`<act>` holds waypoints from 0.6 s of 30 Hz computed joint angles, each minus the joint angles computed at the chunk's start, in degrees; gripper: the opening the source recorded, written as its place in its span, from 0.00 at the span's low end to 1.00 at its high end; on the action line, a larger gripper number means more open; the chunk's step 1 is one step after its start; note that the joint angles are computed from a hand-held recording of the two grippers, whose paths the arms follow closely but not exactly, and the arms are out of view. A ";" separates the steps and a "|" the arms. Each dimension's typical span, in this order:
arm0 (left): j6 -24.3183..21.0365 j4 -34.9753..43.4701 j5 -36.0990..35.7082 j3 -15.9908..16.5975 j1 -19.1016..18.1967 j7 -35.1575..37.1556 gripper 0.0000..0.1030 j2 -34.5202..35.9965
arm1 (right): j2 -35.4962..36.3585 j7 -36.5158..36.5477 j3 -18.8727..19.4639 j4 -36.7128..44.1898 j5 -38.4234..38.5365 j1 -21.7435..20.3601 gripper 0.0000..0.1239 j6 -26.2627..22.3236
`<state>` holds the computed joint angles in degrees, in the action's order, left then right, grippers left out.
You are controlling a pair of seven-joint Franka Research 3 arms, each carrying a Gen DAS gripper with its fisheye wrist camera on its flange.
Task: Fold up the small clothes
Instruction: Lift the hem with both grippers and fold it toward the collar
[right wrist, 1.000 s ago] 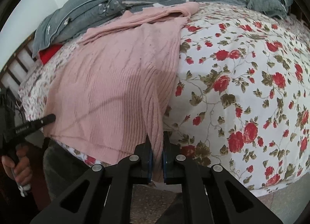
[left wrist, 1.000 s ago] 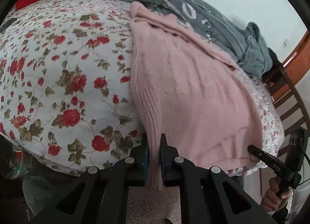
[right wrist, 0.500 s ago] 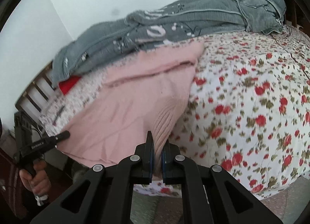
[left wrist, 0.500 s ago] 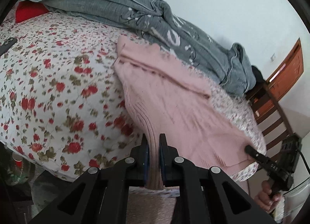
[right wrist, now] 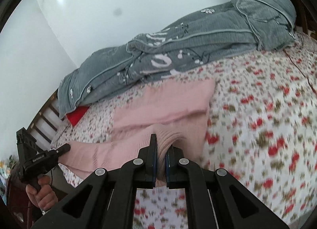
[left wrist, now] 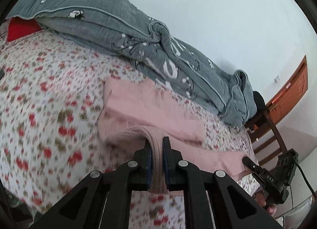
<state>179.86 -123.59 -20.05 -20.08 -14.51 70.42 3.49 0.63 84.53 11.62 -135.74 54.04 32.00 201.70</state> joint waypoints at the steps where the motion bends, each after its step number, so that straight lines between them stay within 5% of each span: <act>1: -1.07 2.84 3.88 1.88 -0.90 -3.18 0.10 2.09 | 0.60 1.32 -0.51 0.94 -1.86 -0.64 0.05 -0.79; 3: -2.79 7.19 9.03 3.63 -1.41 -7.36 0.10 5.38 | 2.65 8.33 -1.45 3.44 -11.07 -3.59 0.05 -3.31; 8: -8.65 21.45 18.38 5.49 -1.37 -13.19 0.10 16.33 | 9.76 10.77 -5.71 13.49 -17.22 -4.79 0.05 -9.76; 11: -12.69 30.71 21.30 5.28 -0.71 -14.13 0.10 23.52 | 14.74 13.38 -0.71 19.74 -21.64 -12.30 0.05 -13.29; 18: -25.48 53.92 22.72 4.18 -0.49 -13.09 0.10 40.31 | 28.05 18.42 -5.53 37.59 -27.02 -12.36 0.05 -25.61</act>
<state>154.38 -69.68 2.67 -15.90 -15.00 57.33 43.80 28.68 102.95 6.09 -98.15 27.02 19.64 176.09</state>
